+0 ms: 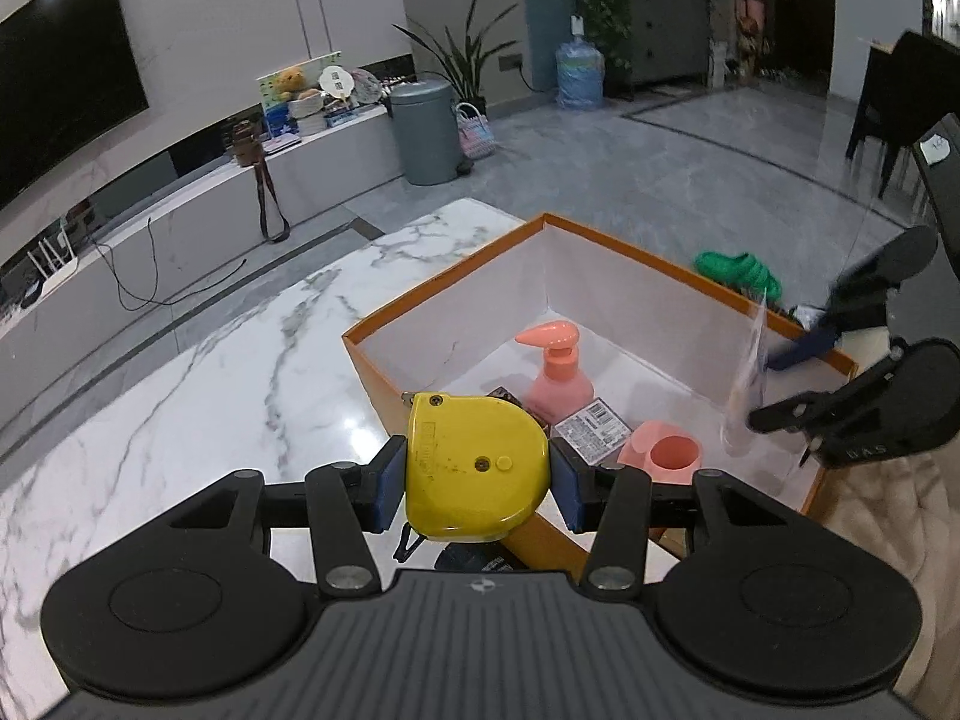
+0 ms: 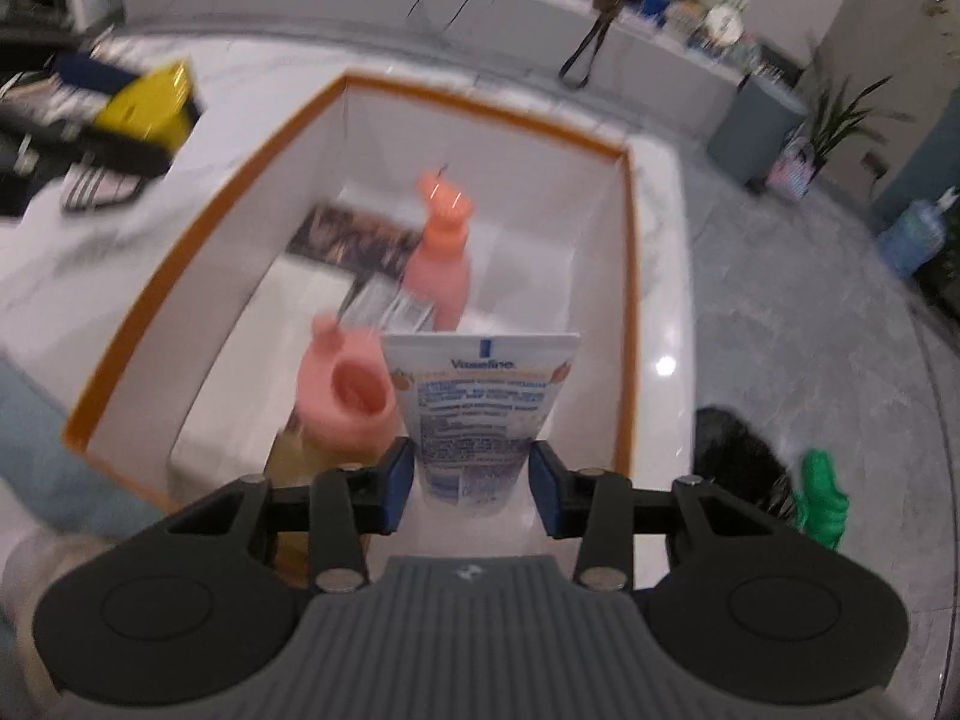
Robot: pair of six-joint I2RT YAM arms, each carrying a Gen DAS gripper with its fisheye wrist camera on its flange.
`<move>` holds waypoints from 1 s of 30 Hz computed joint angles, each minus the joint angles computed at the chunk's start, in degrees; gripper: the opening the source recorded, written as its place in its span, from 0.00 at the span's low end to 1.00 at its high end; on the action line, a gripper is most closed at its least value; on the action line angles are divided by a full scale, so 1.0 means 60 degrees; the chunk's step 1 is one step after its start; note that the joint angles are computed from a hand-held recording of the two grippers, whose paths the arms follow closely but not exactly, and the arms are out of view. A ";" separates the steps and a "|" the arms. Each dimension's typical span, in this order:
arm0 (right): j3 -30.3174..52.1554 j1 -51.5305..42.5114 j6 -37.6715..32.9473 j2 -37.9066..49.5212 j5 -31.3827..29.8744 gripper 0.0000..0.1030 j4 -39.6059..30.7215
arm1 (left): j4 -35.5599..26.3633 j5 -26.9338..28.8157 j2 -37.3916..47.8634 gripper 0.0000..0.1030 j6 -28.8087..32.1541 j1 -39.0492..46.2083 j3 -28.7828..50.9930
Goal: Organize rigid objects
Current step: 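Lower the tube into the box and open the right gripper while the left holds the tape measure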
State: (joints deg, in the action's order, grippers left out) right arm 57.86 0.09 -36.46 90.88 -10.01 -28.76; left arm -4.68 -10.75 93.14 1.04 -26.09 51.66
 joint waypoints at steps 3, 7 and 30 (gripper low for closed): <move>0.0566 0.0016 0.0057 0.0608 0.0136 0.00 -0.0757 | -0.0059 0.0013 0.0218 0.55 0.0123 0.0014 0.0150; 0.0805 0.0210 0.0086 0.1117 0.0342 0.00 -0.0618 | -0.0120 0.0076 0.0475 0.55 0.0180 0.0042 0.0343; 0.2535 0.0933 -0.0797 0.3075 0.0862 0.05 -0.0481 | 0.0575 0.0918 0.1442 0.55 0.0091 0.0080 0.0747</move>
